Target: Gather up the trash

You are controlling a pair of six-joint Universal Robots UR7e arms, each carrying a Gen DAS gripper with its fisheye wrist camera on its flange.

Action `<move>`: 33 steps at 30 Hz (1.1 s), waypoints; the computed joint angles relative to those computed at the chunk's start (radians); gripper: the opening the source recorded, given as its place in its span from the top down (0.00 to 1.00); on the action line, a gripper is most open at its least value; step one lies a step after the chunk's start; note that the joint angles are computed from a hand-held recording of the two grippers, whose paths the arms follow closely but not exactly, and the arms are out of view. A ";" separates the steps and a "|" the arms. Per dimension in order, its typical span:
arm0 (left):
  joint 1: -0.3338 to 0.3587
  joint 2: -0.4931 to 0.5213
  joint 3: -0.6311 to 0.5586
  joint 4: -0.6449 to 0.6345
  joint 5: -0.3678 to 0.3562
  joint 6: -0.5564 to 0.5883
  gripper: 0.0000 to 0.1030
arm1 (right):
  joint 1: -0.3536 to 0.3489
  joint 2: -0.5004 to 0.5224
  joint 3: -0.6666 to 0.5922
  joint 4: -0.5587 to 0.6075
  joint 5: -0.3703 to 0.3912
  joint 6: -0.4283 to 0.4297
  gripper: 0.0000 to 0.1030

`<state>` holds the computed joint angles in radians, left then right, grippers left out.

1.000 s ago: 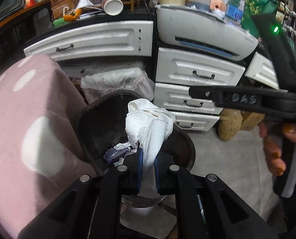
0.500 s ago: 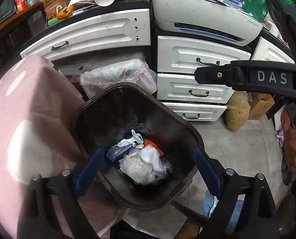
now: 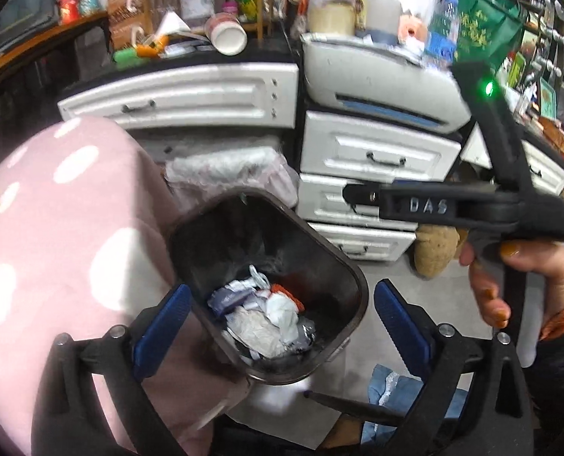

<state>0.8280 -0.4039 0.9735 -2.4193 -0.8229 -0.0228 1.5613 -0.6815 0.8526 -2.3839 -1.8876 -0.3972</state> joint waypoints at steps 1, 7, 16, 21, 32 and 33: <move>-0.003 -0.013 0.017 -0.017 0.005 0.002 0.06 | 0.004 -0.001 0.004 -0.001 0.009 -0.004 0.22; -0.018 -0.092 0.106 -0.121 0.064 0.035 0.05 | 0.036 -0.005 0.025 -0.011 0.050 -0.051 0.19; -0.014 -0.192 0.210 -0.201 0.160 0.010 0.05 | 0.092 0.001 0.043 -0.004 0.137 -0.142 0.15; -0.002 -0.247 0.264 -0.223 0.227 -0.019 0.05 | 0.122 0.042 -0.009 0.060 0.171 -0.168 0.14; 0.044 -0.373 0.381 -0.190 0.357 -0.135 0.05 | 0.196 0.175 -0.163 0.174 0.175 -0.248 0.14; 0.049 -0.384 0.390 -0.183 0.363 -0.153 0.05 | 0.204 0.194 -0.188 0.189 0.176 -0.256 0.14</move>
<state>0.8772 -0.7881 1.3632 -2.6025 -0.4595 -0.1755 1.7655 -0.4878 0.6646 -2.1949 -1.7120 -0.6535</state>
